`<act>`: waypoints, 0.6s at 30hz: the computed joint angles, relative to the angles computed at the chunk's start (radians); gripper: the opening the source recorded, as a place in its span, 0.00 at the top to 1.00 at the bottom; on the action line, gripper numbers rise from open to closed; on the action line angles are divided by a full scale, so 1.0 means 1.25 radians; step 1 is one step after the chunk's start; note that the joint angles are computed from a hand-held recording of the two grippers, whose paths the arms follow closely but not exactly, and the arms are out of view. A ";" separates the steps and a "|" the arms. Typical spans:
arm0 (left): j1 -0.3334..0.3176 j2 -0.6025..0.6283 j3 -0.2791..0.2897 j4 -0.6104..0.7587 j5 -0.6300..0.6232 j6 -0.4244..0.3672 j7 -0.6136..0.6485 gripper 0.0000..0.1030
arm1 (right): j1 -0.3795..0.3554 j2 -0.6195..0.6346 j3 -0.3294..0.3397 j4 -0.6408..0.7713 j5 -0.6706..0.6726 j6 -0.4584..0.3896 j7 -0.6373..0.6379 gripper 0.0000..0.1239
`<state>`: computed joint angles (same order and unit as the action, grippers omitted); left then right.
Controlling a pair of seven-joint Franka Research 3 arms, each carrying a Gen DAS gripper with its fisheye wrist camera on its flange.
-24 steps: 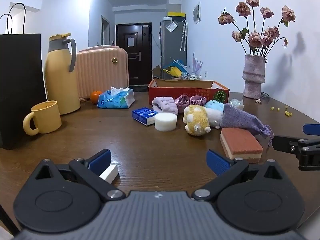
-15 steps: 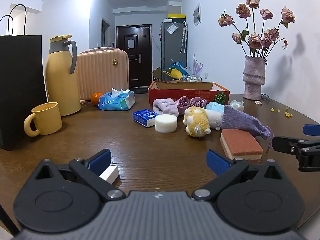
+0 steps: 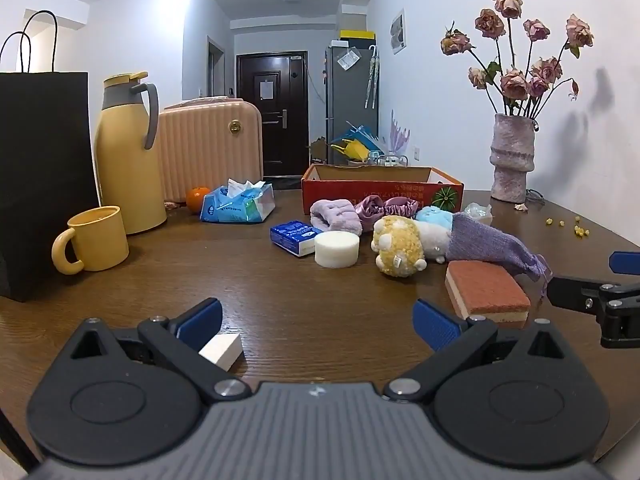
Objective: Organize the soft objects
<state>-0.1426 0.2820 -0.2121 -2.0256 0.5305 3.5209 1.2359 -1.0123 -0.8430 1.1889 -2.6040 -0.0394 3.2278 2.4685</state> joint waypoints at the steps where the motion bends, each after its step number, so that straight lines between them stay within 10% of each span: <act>1: -0.001 0.000 0.001 0.000 -0.001 0.001 0.001 0.00 | 0.000 0.000 0.000 0.001 0.000 -0.001 0.000 0.17; 18: -0.021 -0.006 0.016 -0.012 -0.037 0.013 0.032 0.00 | 0.003 -0.003 0.000 0.000 -0.003 -0.002 0.006 0.17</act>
<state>-0.1684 0.2740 -0.1915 -2.0403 0.4848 3.5375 1.2761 -1.0090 -0.8472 1.1891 -2.6035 -0.0431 3.2249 2.4760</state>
